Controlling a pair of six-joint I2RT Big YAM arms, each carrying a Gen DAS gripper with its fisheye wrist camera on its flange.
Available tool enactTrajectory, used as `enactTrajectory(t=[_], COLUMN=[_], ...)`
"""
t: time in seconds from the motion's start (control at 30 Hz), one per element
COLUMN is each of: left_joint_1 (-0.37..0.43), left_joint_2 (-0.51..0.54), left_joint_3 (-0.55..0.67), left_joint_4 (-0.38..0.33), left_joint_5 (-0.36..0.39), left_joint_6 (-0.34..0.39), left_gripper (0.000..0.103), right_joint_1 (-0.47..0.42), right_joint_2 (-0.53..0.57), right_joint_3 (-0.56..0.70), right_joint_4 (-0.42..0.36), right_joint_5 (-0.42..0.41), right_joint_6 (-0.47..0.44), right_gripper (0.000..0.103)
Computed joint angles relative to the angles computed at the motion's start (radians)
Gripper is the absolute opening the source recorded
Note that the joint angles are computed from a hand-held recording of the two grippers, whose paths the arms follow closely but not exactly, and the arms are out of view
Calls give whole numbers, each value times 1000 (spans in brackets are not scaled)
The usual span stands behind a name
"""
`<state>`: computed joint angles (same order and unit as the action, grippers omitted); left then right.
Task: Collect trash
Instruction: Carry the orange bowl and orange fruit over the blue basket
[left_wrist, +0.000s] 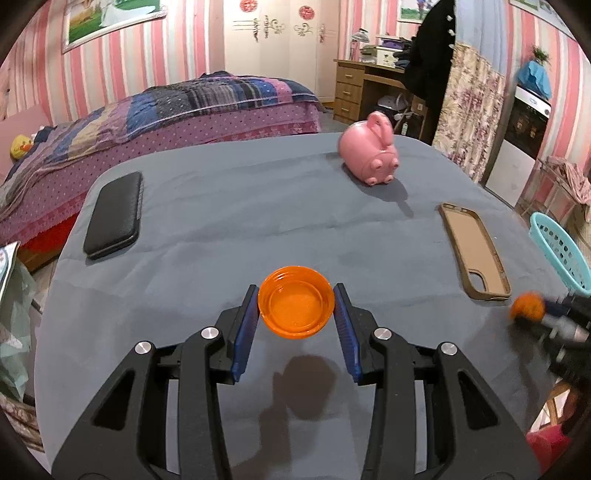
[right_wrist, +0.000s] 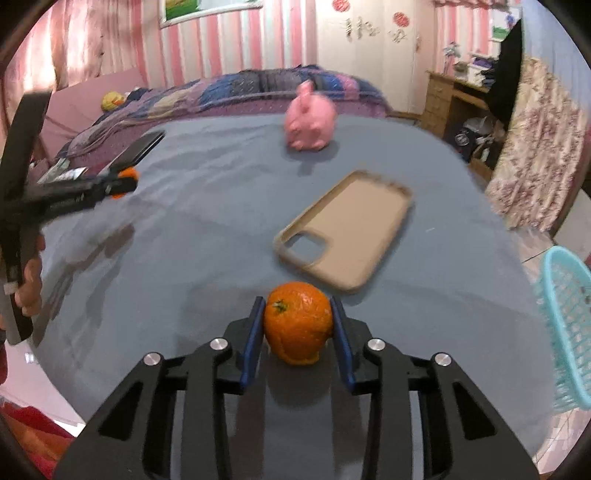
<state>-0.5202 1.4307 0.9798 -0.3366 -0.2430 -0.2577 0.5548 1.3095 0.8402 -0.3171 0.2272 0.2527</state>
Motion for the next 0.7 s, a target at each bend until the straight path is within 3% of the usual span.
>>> enactTrajectory(t=[0.37,0.7], left_joint_1=[-121,-235], left_joint_2=[140,320], left_joint_3=[204,451], left_joint_4=[-13,-37], left_joint_5=[-9,28], left_joint_6=[39,72], left_gripper=[39,39], right_joint_1=[-257,-477], right_joint_2=[-193,-219], right_joint_3=[-71,-90], right_joint_4=[-53,-60], right_joint_5=[77,-6], right_joint_6=[-1,-50], right_gripper=[35,35])
